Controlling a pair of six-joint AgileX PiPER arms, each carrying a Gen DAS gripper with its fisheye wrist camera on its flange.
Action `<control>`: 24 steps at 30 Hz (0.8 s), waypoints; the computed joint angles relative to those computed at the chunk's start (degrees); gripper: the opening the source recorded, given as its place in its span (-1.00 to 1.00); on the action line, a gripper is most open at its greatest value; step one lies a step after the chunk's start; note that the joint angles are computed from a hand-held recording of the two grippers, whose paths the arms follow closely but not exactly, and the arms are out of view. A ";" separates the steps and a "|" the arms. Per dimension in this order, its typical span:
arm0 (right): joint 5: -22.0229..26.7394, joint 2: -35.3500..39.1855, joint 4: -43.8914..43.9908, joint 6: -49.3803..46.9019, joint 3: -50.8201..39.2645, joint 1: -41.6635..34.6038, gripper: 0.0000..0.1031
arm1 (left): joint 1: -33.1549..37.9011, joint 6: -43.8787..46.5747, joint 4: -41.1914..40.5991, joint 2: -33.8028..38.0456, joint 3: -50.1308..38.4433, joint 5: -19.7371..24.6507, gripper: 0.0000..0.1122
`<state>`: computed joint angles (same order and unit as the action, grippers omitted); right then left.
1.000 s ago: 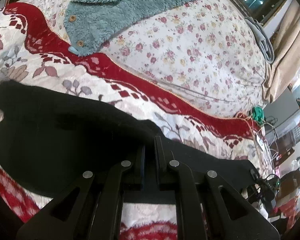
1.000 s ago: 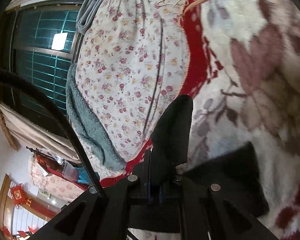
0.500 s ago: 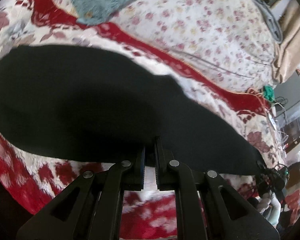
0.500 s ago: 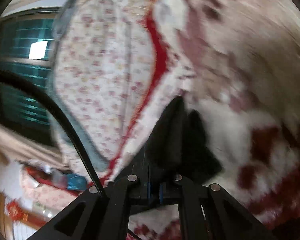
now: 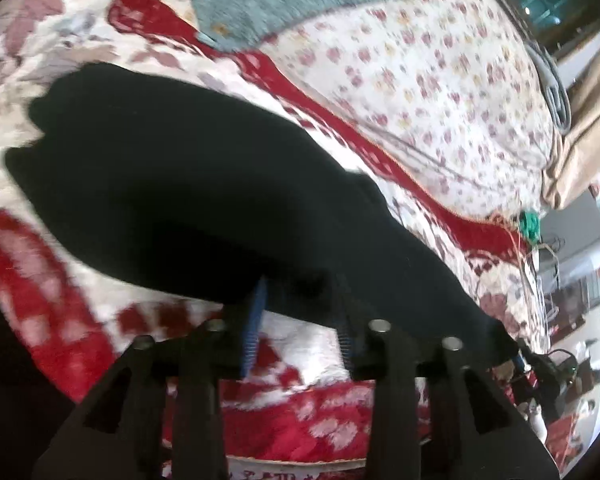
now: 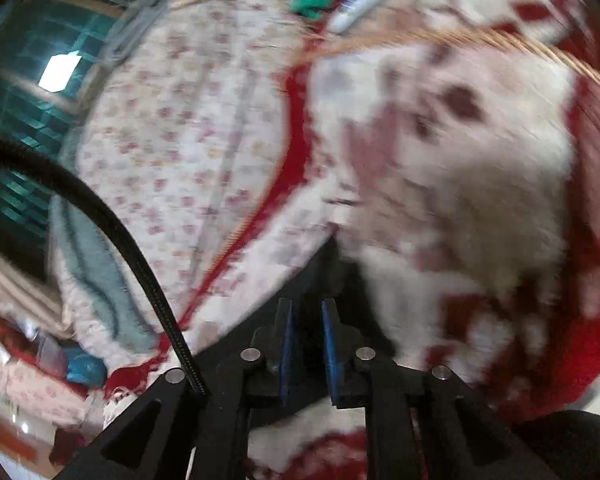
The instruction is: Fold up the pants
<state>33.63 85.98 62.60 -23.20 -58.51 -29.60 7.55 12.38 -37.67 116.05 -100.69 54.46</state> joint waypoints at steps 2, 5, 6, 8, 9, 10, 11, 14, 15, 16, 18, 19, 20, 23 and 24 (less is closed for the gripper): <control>0.95 1.23 3.31 -5.77 -2.14 3.69 -0.09 | 1.46 0.14 0.61 -1.35 1.34 -0.91 -0.32; 6.27 6.67 11.65 -17.24 -6.62 10.84 -0.02 | 4.06 -1.64 1.58 -1.35 1.11 -0.34 -0.31; 7.35 8.39 12.07 -18.02 -8.09 12.83 -0.02 | 5.12 -2.35 1.74 -1.13 0.94 -0.06 -0.30; 8.63 13.01 12.17 -19.24 -12.54 18.81 -0.02 | 7.05 -2.98 1.70 -1.06 1.20 0.06 -0.18; 8.97 15.43 11.55 -19.33 -15.15 21.88 -0.02 | 8.30 -2.60 0.73 -1.16 1.58 -0.11 -0.14; 9.59 18.43 9.97 -18.54 -18.88 25.38 -0.02 | 9.38 -2.07 -0.42 -1.40 2.22 -0.53 -0.12; 9.86 20.77 8.56 -17.80 -22.03 28.11 -0.02 | 10.45 -1.95 -1.43 -1.51 2.46 -0.93 -0.11; 10.06 27.76 1.62 -14.39 -33.50 36.32 -0.02 | 12.48 -1.14 -3.91 -0.91 1.94 -1.00 0.09; 9.31 30.14 -0.78 -14.25 -37.78 39.34 -0.02 | 12.71 -1.34 -4.08 -0.15 0.83 -0.39 0.12; 9.18 31.21 -2.76 -14.07 -39.76 41.20 -0.02 | 13.09 -1.47 -4.36 0.99 -0.76 0.60 0.12; 8.81 33.58 -6.93 -13.43 -44.26 44.45 -0.02 | 13.57 -2.02 -4.82 2.75 -3.01 1.64 0.12; 8.68 35.57 -11.01 -11.87 -47.96 46.49 -0.02 | 13.67 -2.33 -4.96 3.68 -4.26 2.01 0.13; 8.75 36.44 -13.19 -11.24 -49.36 47.35 -0.02 | 13.60 -2.67 -4.87 4.46 -5.37 2.37 0.15; 9.34 40.54 -25.17 -6.04 -57.07 51.47 -0.01 | 13.43 -3.00 -5.45 6.69 -8.15 3.43 0.15; 9.11 41.20 -28.15 -5.60 -58.13 52.60 -0.01 | 13.25 -3.35 -5.31 7.37 -9.22 3.72 0.15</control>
<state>42.75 127.18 34.46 -28.80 -116.64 23.00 20.79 9.03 -42.98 123.42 -109.91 58.18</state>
